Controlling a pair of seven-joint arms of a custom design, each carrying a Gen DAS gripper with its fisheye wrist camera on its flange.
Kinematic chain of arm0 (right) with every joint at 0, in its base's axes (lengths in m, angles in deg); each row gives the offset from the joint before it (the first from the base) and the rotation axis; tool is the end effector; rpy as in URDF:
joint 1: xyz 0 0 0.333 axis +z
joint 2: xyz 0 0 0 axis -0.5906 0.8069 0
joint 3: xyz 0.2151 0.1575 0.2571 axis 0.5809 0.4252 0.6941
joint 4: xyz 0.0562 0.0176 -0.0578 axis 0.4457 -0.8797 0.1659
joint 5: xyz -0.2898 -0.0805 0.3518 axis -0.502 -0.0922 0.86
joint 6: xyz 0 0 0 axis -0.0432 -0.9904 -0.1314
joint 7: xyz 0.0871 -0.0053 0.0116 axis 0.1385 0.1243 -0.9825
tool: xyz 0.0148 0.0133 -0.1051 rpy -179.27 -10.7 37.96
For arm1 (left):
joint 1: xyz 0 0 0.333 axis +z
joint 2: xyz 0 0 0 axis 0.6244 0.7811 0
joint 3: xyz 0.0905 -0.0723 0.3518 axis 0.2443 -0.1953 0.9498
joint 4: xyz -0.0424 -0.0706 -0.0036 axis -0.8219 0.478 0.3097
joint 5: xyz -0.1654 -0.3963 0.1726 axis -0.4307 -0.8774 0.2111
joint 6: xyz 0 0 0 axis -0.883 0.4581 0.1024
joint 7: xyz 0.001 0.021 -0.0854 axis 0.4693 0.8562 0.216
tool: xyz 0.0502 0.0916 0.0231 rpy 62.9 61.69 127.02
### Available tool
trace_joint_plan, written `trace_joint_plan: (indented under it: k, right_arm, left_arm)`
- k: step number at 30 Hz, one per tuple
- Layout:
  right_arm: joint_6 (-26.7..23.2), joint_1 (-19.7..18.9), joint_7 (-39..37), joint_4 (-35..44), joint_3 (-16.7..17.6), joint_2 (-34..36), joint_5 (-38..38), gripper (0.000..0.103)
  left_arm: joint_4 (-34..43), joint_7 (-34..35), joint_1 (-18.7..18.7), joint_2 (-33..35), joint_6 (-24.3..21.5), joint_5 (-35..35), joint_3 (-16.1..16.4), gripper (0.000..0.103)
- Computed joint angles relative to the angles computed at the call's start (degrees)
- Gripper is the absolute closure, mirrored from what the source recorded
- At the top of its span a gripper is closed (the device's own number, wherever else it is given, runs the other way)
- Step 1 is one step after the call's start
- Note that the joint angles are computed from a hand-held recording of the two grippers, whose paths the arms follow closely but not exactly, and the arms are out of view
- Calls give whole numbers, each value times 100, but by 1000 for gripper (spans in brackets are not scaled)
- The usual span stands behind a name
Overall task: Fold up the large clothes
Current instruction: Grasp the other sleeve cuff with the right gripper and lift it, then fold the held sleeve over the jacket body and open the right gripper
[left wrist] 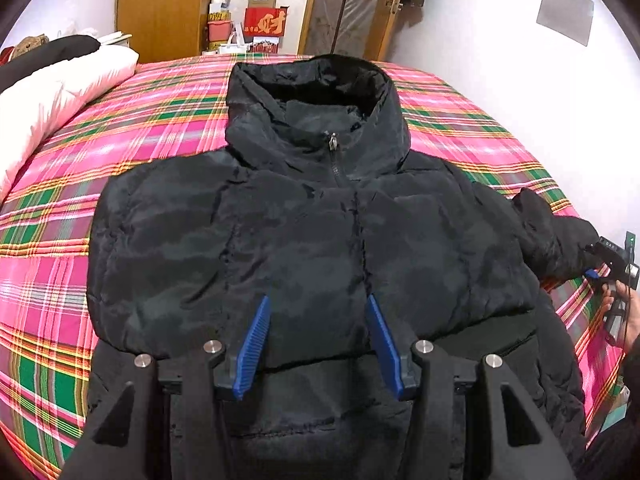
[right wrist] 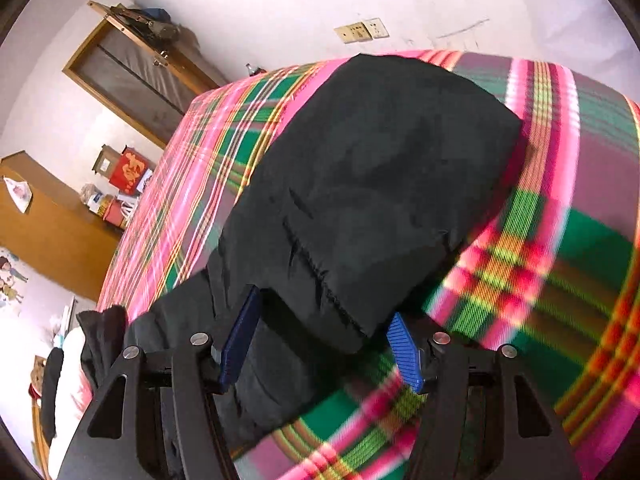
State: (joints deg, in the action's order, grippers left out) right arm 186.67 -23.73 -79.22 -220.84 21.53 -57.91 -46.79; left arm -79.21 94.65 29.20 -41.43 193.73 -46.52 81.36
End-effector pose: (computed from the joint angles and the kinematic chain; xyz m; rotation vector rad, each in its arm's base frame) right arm 0.4341 0.2227 0.3680 -0.7269 2.2581 -0.3546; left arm 0.4569 -0.0434 0.4349 -1.8449 1.9450 -0.8813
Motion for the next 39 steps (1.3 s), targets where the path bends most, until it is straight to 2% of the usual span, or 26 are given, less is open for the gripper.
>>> trace_joint_plan:
  k: [1,3,7,10,15,19,24,29,34,39]
  right_arm:
    - [-27,-113,-219,-7,52,10,133,77]
    - [16,-34,-93,-36,-37,-98,-49,89]
    - [-183,65,-343,41,140,-452,-24,92]
    - [-390,228,-1005,347,334,-540,252,94]
    - [-580,532,-1847,1068,680,-420,461,95]
    - [-578,783,-2368,1668,820,-136,518,95]
    - [-429,1184,-3040,2527,865,500,661,96]
    - [-97,1661,-3577,3332,696,1400,832,96]
    - [319,2009,-4624,4149,600,2510,1644,96]
    - [388,1951,-6197,4716,933,3487,2988,96]
  left_arm:
    - [7,-61,65,21,-20,60,-51,51]
    - [24,-241,231,67,-74,229,-175,51]
    - [59,-468,350,109,-173,342,-178,51]
    - [73,-598,445,120,-193,421,-189,51]
    - [120,-802,575,106,-294,509,-145,51]
    - [144,-786,564,26,-358,375,-7,51]
    - [153,-741,593,-99,-382,213,116,51]
    - [176,-794,711,-182,-405,119,187,51]
    - [216,-821,808,-199,-455,-5,294,51]
    - [281,-767,852,-134,-470,-147,382,51]
